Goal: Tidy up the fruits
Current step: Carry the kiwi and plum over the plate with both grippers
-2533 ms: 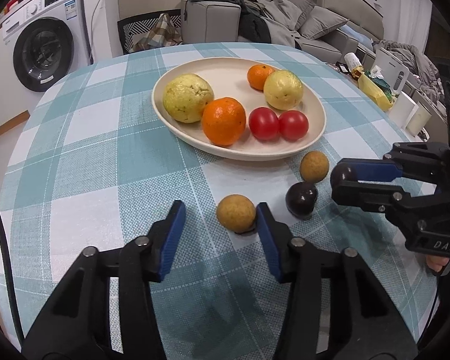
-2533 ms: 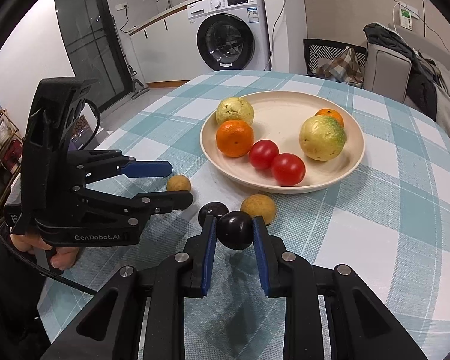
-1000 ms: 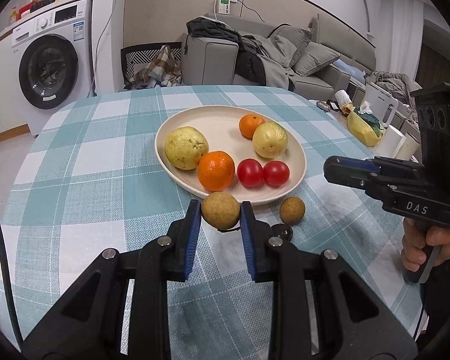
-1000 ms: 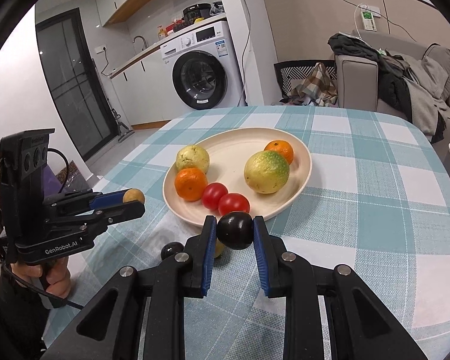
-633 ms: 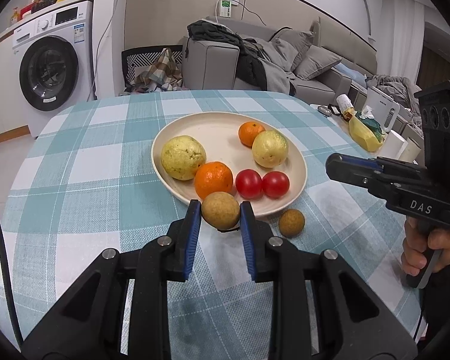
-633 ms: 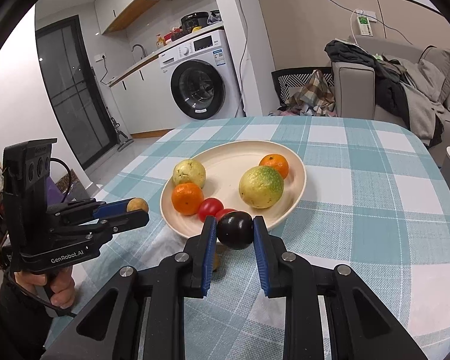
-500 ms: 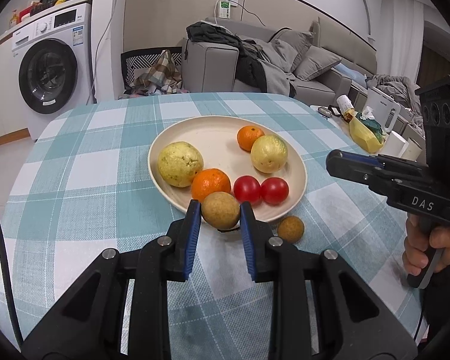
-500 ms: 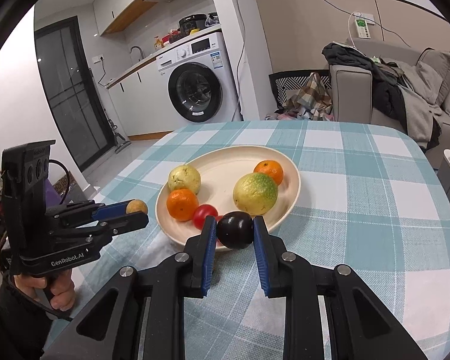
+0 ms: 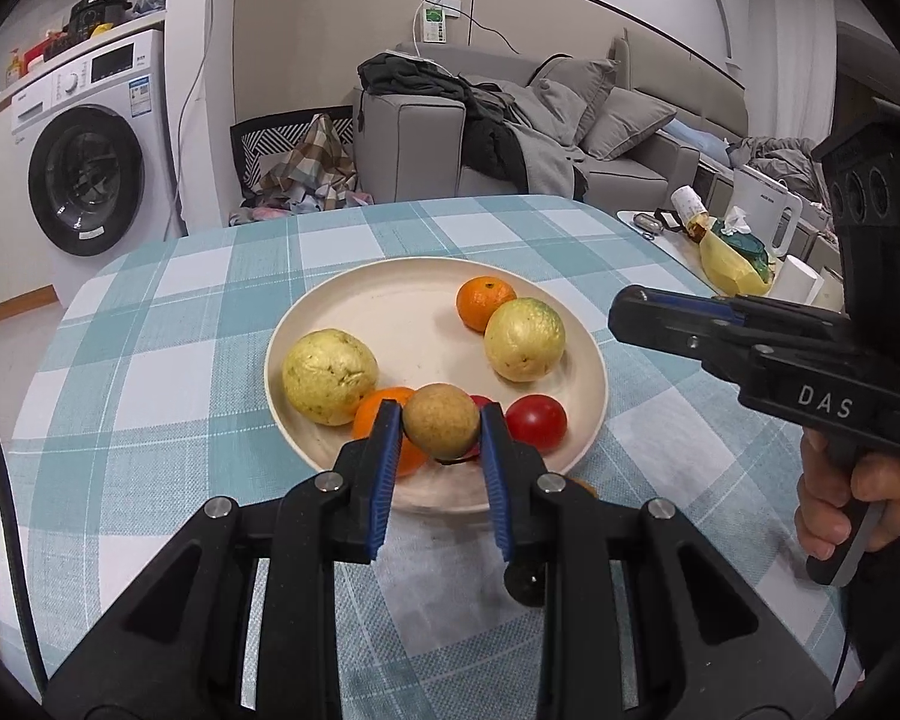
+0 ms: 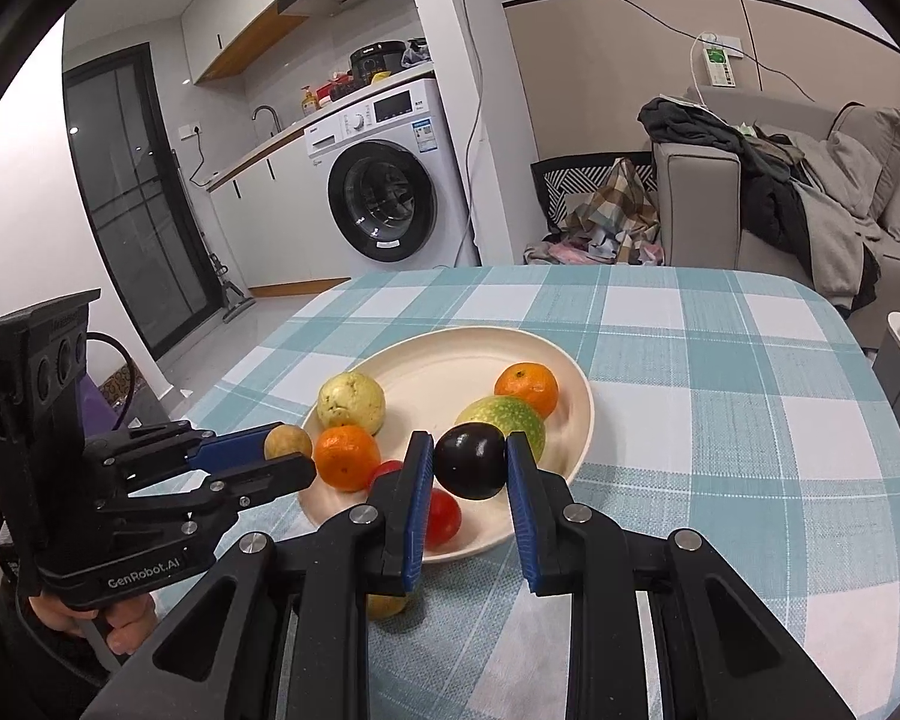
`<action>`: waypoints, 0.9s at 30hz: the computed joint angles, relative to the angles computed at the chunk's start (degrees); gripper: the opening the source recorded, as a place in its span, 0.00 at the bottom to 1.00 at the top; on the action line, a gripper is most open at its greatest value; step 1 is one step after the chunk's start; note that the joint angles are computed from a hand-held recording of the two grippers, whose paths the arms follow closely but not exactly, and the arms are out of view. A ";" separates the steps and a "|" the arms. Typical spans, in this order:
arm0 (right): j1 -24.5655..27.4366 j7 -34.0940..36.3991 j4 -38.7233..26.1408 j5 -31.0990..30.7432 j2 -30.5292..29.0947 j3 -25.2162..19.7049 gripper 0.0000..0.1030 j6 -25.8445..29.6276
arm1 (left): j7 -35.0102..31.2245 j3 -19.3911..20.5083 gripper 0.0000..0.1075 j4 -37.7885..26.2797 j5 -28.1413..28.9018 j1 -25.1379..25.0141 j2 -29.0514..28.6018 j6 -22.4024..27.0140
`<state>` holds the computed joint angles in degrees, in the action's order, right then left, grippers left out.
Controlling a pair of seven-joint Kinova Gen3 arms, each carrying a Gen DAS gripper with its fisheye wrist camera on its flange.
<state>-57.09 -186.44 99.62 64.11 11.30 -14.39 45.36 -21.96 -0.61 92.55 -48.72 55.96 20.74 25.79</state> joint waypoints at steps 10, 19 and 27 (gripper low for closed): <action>1.08 1.40 -0.01 -1.09 0.31 0.60 0.25 -1.40 | -2.79 0.06 0.22 -2.23 2.76 -1.17 2.08 0.58; 1.82 2.83 -0.04 -3.27 0.79 1.43 0.25 -2.75 | -4.10 -1.50 0.22 -4.13 4.10 -0.12 3.63 0.97; 2.41 4.65 -0.55 -5.74 1.50 2.09 0.25 -4.07 | -4.36 -2.66 0.22 -4.56 3.74 0.72 4.27 0.37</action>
<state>-54.67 -181.79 99.08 58.36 12.80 -12.30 41.29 -26.31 -3.27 87.99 -44.98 56.68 25.01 26.16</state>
